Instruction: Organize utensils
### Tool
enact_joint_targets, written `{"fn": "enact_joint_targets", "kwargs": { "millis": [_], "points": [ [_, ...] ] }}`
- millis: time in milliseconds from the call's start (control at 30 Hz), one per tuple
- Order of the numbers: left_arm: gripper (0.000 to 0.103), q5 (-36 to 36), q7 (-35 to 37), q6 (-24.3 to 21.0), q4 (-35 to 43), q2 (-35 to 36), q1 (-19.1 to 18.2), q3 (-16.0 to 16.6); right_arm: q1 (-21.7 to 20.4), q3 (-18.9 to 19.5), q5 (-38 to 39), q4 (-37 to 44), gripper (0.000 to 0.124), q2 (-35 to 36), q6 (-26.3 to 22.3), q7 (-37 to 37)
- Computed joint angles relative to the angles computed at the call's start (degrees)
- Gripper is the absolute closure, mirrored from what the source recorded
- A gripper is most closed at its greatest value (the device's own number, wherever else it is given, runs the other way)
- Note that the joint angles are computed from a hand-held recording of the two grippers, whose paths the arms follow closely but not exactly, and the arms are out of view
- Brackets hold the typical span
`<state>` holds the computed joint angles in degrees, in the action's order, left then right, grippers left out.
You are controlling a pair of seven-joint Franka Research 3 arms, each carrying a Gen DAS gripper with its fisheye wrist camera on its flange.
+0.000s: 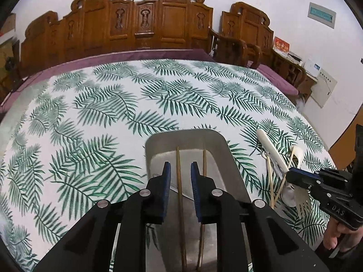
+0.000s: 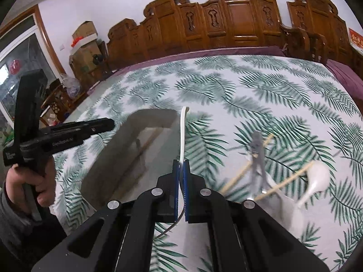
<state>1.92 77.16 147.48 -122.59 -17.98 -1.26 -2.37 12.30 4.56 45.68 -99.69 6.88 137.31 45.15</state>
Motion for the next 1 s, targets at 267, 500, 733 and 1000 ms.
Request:
{"fn": "enact_joint_targets", "kwargs": {
  "millis": [267, 500, 733, 1000],
  "points": [
    [0.087, 0.8, -0.5, 0.8, -0.6, -1.2, 1.0, 0.6, 2.3, 1.9, 0.3, 3.4, 0.119, 2.1, -1.0, 2.3],
    [0.087, 1.5, -1.1, 1.3, -1.3, -2.2, 2.0, 1.1, 4.6, 3.3, -2.0, 6.0, 0.119, 4.9, -0.2, 5.7],
    [0.087, 3.2, -2.0, 1.5, -1.7, -2.8, 2.8, 0.8, 5.8, 3.7, -5.5, 5.8, 0.118, 5.9, 1.1, 7.7],
    [0.086, 3.2, -1.9, 1.6, -1.6, -2.9, 2.3, 0.9, 4.8, 3.6, -4.5, 4.5, 0.116, 4.6, 0.7, 5.6]
  ]
}}
